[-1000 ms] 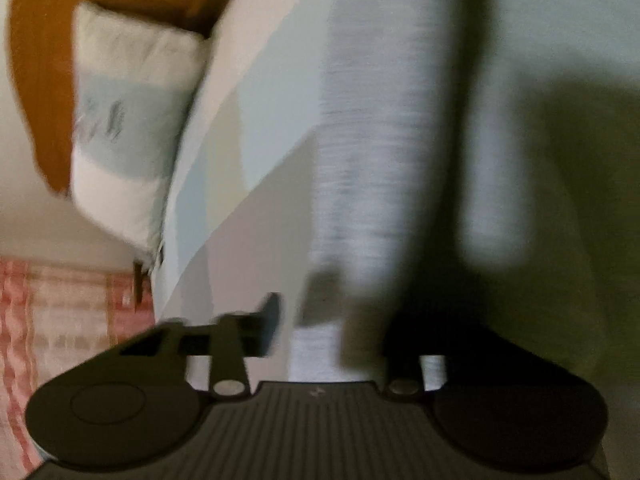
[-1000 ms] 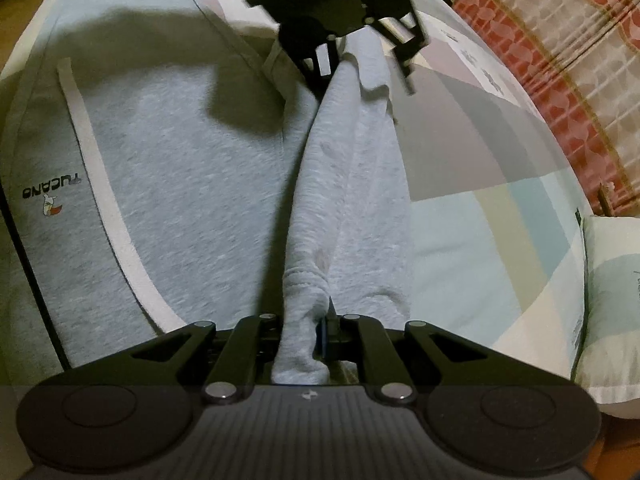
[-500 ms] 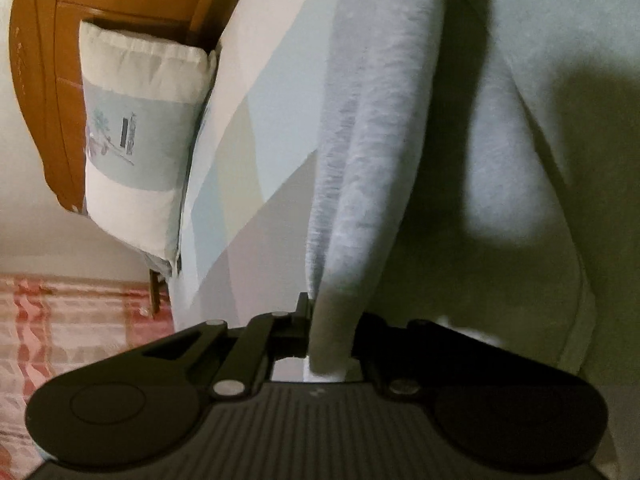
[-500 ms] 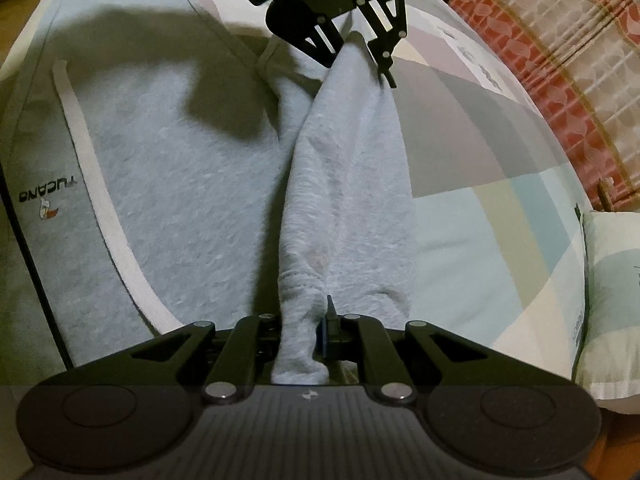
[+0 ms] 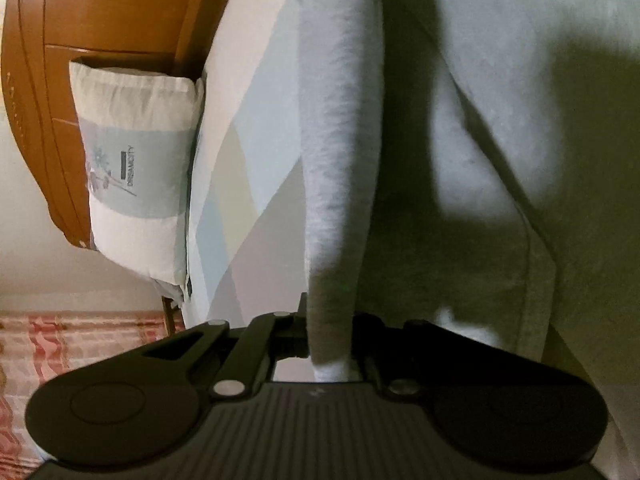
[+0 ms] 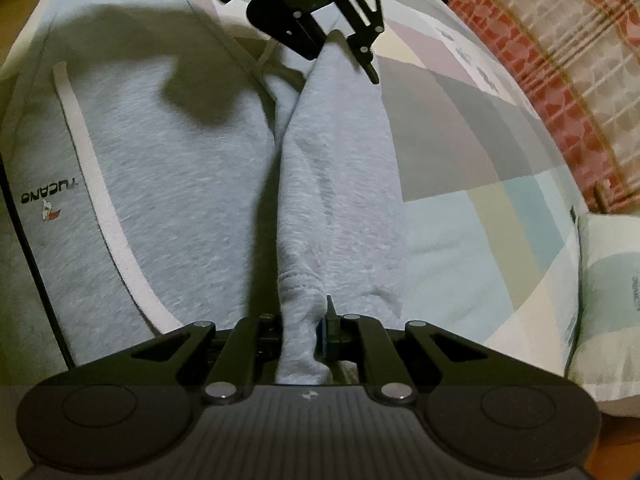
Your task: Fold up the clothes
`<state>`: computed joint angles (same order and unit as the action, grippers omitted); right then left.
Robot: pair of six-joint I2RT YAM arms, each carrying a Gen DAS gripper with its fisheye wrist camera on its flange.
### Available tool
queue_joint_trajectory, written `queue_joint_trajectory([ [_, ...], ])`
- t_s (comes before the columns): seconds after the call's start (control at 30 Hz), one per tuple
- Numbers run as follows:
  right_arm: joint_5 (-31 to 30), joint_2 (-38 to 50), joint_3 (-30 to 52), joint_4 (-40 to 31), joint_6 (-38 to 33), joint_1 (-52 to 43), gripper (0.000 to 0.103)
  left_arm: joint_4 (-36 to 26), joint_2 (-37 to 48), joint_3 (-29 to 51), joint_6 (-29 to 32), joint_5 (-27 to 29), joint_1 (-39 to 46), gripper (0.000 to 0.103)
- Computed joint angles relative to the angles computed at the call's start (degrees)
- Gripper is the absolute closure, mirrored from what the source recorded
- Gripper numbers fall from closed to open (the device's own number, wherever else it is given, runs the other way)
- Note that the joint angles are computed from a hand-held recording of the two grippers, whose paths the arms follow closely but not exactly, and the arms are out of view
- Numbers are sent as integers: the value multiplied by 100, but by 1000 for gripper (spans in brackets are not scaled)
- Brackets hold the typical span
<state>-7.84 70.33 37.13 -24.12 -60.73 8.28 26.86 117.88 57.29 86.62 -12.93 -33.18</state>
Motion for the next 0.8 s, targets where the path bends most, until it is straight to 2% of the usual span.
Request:
queue_joint_trajectory([
  [0.07, 0, -169, -88, 35, -144, -8, 92, -182, -275, -70, 82, 38, -14, 102],
  [0.27, -193, -687, -316, -22, -967, -256, 92, -1244, -1367, -400, 307, 143, -137, 102],
  [0.43, -605, -1016, -412, -394, -1898, -671, 92, -2272, -2191, -768, 137, 204, -477, 102],
  [0.57, -992, -1119, -371, -909, -2666, -1036, 92, -3103, -2558, -875, -329, 257, -799, 102],
  [0.8, -1356, -1130, -407, -1587, -4035, -1473, 92, -3653, -2899, -1178, -662, 655, -1156, 102],
])
